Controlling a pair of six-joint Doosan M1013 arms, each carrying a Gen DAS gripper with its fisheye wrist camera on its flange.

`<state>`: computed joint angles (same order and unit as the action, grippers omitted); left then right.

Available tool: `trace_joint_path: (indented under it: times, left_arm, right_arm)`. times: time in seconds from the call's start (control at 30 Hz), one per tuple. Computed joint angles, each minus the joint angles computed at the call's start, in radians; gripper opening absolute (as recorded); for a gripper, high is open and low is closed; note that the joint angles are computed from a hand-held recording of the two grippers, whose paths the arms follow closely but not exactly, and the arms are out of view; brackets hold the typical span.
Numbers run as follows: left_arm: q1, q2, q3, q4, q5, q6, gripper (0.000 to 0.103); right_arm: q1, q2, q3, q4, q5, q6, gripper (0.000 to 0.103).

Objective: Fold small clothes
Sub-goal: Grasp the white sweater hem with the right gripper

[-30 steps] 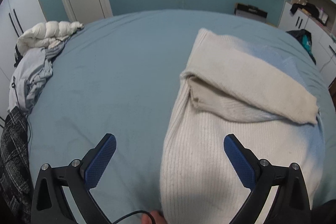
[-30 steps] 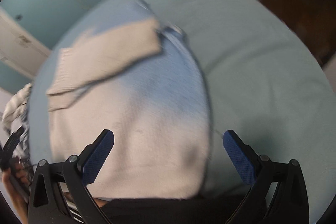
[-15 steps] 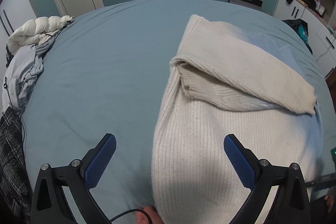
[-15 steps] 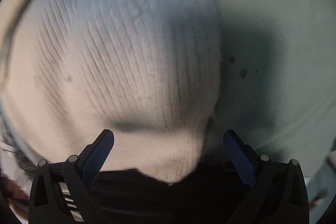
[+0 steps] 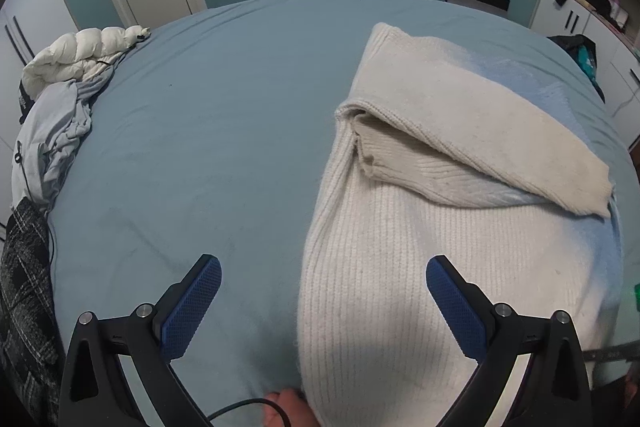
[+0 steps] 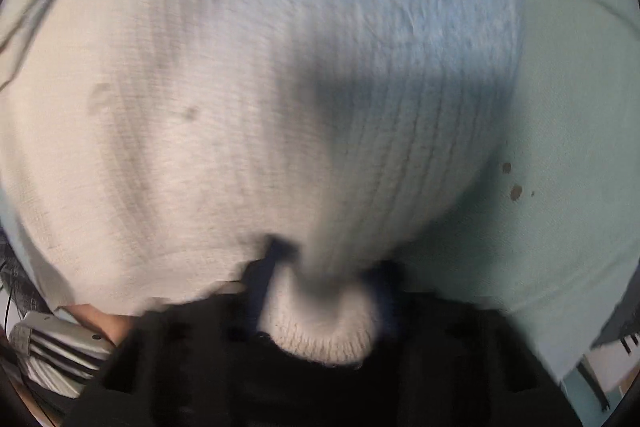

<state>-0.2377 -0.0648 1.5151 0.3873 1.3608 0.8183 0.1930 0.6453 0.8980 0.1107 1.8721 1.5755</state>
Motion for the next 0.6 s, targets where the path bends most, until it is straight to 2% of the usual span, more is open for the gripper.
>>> trace_joint_path:
  times: [0.13,0.2,0.3,0.4,0.5,0.6]
  left_arm:
    - [-0.006,-0.001,0.002,0.015,0.004,-0.007,0.103]
    - [-0.005,-0.007,0.005,0.023,-0.01,-0.019,0.103]
    - [0.0,-0.016,0.009,0.028,-0.039,-0.04,0.103]
    - [0.01,-0.022,0.013,0.031,-0.051,-0.063,0.103]
    - [0.028,-0.019,0.014,0.003,-0.051,-0.071,0.103]
    - [0.046,-0.009,0.012,-0.048,-0.043,-0.044,0.103]
  right_arm:
    - [-0.012,-0.046,0.049,0.068,-0.124,-0.036,0.013]
    - [-0.043,-0.087,0.09,0.194,-0.25,-0.049,0.012]
    - [-0.122,-0.157,0.189,0.462,-0.497,-0.096,0.012]
    - [-0.165,-0.201,0.279,0.562,-0.703,-0.071,0.012]
    - [-0.179,-0.19,0.283,0.597,-0.788,-0.032,0.012]
    - [-0.173,-0.192,0.269,0.557,-0.783,0.026,0.014]
